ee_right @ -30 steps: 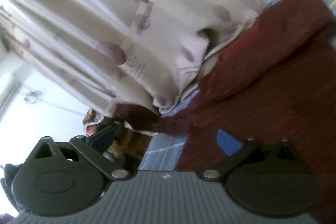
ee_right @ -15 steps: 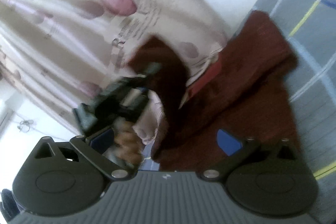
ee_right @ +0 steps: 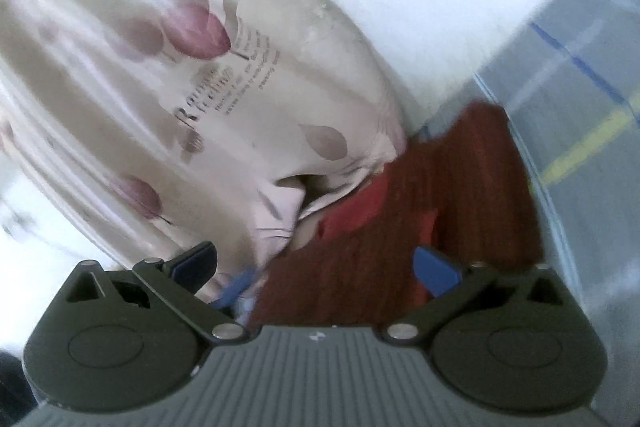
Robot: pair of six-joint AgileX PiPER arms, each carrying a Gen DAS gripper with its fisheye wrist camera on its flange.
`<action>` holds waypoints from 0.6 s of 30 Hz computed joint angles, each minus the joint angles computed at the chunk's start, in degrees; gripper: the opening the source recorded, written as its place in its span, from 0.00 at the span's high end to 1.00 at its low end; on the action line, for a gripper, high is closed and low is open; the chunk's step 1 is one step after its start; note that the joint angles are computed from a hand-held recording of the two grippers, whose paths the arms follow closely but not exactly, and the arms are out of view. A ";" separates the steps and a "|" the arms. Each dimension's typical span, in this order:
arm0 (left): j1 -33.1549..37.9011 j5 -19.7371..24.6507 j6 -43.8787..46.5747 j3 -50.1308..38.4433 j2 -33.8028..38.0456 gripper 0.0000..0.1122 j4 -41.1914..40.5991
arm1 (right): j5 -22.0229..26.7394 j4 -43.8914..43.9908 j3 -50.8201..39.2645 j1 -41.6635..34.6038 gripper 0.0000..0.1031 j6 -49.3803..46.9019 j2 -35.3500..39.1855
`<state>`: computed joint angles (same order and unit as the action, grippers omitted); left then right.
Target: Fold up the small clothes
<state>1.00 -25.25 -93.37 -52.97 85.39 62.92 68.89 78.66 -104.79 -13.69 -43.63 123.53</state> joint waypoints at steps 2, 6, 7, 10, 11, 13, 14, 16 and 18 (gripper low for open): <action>2.68 -0.65 -3.35 2.97 -1.14 0.15 4.39 | -1.83 -7.09 -9.42 3.00 0.00 4.17 4.37; 6.09 -2.86 -3.73 8.67 -2.48 0.15 4.90 | -1.08 -21.34 -25.96 7.75 0.09 15.68 13.60; 7.56 -4.57 -4.39 9.82 -2.37 0.15 5.65 | 0.28 -22.74 -28.50 8.73 0.15 16.59 15.28; 8.39 -5.53 -3.16 12.48 -3.00 0.15 4.34 | -3.57 -29.07 -24.62 12.08 0.82 13.49 12.38; 8.21 -5.09 -1.05 13.20 -3.49 0.15 3.64 | -4.30 -27.25 -22.86 12.17 0.85 11.38 11.00; 5.55 -1.70 6.12 12.93 -3.24 0.15 -0.37 | -7.41 -22.11 -18.27 11.69 0.85 4.45 6.90; 4.33 0.06 8.09 12.42 -3.38 0.15 -0.96 | -8.23 -20.98 -18.02 11.54 0.85 3.30 5.77; 3.04 0.38 15.31 13.00 -3.46 0.15 -6.63 | -9.82 -19.69 -19.80 10.68 0.85 1.76 4.82; 3.00 -0.69 20.19 14.23 -3.74 0.15 -11.28 | -9.52 -22.03 -26.76 10.07 0.85 5.10 7.49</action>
<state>4.01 -25.94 -73.18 -38.74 81.65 51.63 59.37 56.62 -131.55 -3.62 -38.53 131.02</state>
